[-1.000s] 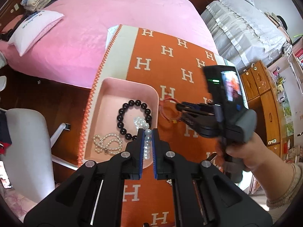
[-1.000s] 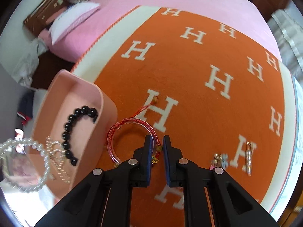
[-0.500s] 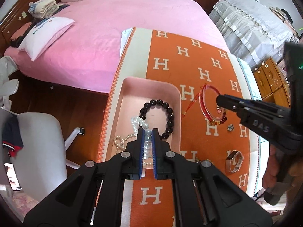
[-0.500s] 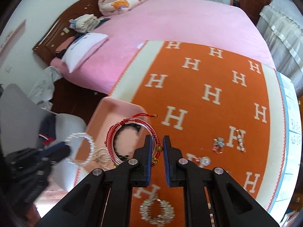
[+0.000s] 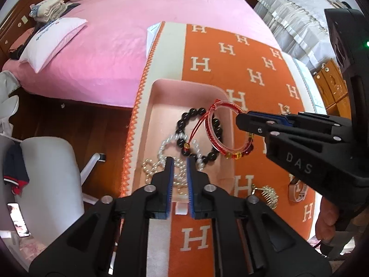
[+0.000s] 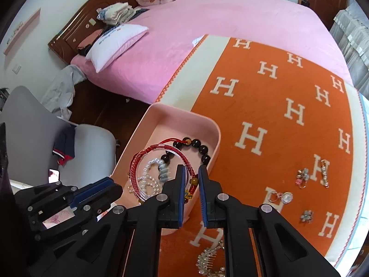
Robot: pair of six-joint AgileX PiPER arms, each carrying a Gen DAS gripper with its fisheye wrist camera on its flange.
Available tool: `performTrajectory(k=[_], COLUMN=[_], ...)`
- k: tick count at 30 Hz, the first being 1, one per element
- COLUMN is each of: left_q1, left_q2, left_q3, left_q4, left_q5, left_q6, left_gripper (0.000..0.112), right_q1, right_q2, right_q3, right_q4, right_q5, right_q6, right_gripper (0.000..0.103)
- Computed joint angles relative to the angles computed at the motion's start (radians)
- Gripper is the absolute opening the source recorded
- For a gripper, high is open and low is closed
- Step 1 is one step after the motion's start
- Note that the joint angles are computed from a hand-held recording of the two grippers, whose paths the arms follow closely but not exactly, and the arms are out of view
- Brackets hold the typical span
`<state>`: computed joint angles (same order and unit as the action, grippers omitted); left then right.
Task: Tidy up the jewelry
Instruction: 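Lower the pearl bracelet into the box with the left tool while the right tool drops the red bangle in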
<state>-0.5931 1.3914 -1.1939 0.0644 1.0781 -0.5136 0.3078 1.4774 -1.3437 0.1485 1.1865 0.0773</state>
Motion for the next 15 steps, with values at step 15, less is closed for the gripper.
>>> performTrajectory(k=[15], left_q1=[0.01], left_q2=[-0.06], left_q3=[0.029], left_q4=[0.043], left_q5=[0.025], left_q6=[-0.087], left_gripper=[0.054], right_q1=[0.066], right_q2=[0.025], right_q3=[0.019], right_q4=[-0.053], right_q5=[-0.007], right_q6=[0.025], right_gripper=[0.023])
